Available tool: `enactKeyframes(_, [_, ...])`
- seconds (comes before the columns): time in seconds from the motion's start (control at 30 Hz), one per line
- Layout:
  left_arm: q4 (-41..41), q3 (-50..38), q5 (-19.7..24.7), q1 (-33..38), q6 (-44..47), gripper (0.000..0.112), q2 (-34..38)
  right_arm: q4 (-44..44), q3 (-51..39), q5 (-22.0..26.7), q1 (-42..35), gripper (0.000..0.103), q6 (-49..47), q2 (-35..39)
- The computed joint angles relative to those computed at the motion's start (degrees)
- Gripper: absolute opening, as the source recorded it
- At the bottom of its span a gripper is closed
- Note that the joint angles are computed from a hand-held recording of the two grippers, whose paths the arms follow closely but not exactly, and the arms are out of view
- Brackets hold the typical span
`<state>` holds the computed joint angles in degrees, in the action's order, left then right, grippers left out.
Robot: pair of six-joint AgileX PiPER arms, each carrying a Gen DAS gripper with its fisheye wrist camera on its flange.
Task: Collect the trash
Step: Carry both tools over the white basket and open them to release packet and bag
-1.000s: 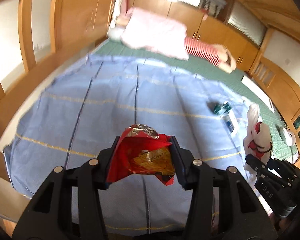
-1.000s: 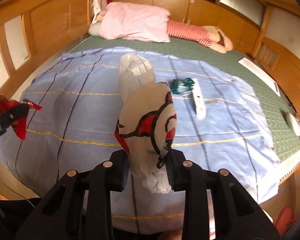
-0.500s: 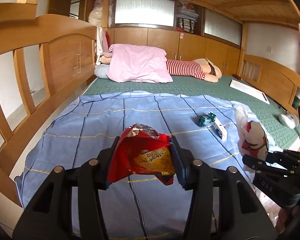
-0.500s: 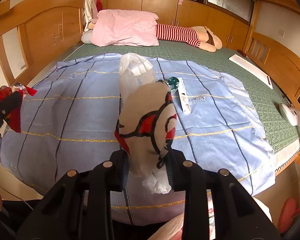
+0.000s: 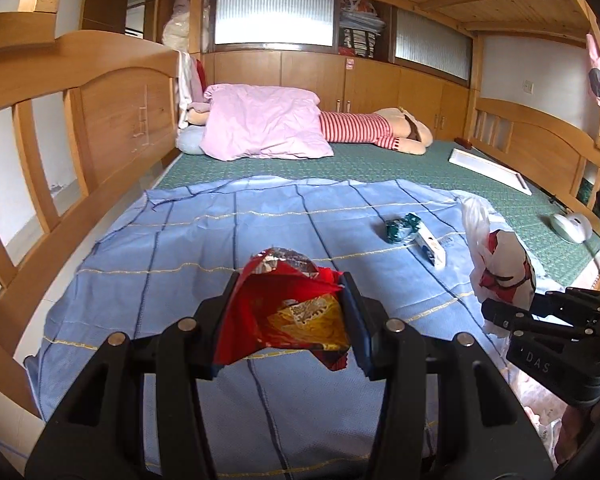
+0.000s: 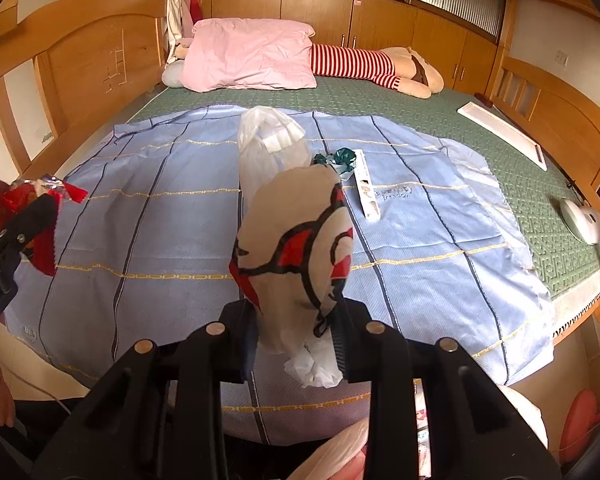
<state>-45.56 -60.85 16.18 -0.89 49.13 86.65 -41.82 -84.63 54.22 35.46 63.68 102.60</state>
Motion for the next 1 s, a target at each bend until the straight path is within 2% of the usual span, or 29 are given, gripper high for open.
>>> enactKeyframes(0.13, [-11.0, -2.4, 10.9, 2.5, 10.3, 0.049, 1.2, -0.8, 8.1, 1.5, 0.3, 0.031, -1.0, -9.4])
enactKeyframes(0.2, [-14.2, -3.9, 18.3, 3.7, 12.9, 0.049, 2.5, 0.9, 12.8, 3.3, 0.0, 0.032, -3.2, -15.3])
enactKeyframes(0.23, [-15.8, -4.8, 22.9, 4.2, 14.0, 0.049, 3.4, 2.9, 15.6, 4.2, -0.3, 0.031, -4.9, -18.9])
enactKeyframes(0.3, [-17.4, -5.5, 28.8, 4.4, 15.4, 0.049, 4.8, 8.0, 20.4, 5.5, -1.6, 0.032, -8.8, -25.1])
enactKeyframes(0.4, [-18.5, -5.9, 35.3, 3.2, 17.5, 0.049, 6.3, 15.4, 26.7, 8.8, -2.1, 0.032, -14.1, -32.0])
enactKeyframes(0.43, [-18.9, -6.0, 38.0, 2.5, 18.4, 0.049, 6.9, 19.8, 28.7, 9.5, -3.1, 0.036, -18.0, -33.4])
enactKeyframes(0.5, [-19.6, -5.9, 42.8, 1.1, 19.5, 0.049, 7.9, 25.8, 31.9, 10.5, -4.3, 0.05, -23.2, -34.5])
enactKeyframes(0.57, [-19.1, -5.8, 47.9, -1.2, 20.1, 0.05, 9.3, 25.6, 34.9, 11.3, -4.0, 0.072, -21.7, -37.3])
enactKeyframes(0.6, [-18.2, -5.6, 49.8, -2.7, 20.6, 0.055, 9.7, 25.5, 36.2, 11.1, -5.6, 0.075, -20.7, -40.1])
enactKeyframes(0.63, [-17.7, -4.9, 50.2, -4.1, 21.3, 0.061, 9.6, 26.8, 37.1, 10.2, -9.2, 0.078, -20.9, -43.1])
enactKeyframes(0.7, [-16.1, -2.9, 51.1, -6.8, 24.6, 0.088, 8.5, 31.4, 37.7, 7.6, -19.2, 0.082, -24.5, -47.2])
enactKeyframes(0.73, [-15.9, -2.2, 51.7, -7.4, 26.0, 0.091, 8.1, 34.2, 37.7, 6.6, -24.9, 0.083, -26.9, -48.7])
enactKeyframes(0.77, [-15.8, -1.3, 52.0, -7.9, 27.9, 0.092, 7.5, 35.6, 37.5, 5.9, -28.9, 0.083, -28.0, -49.1])
enactKeyframes(0.87, [-16.9, 0.8, 49.2, -7.9, 29.4, 0.093, 6.0, 35.4, 35.7, 3.6, -33.7, 0.084, -27.8, -47.2])
enactKeyframes(0.97, [-20.2, -2.1, 49.9, -2.8, 25.8, 0.093, 8.5, 33.3, 31.2, 0.9, -32.2, 0.084, -26.8, -40.8])
enactKeyframes(1.0, [-21.2, -3.1, 48.0, -1.3, 23.6, 0.093, 8.9, 32.2, 28.8, -0.5, -31.0, 0.084, -26.9, -37.3])
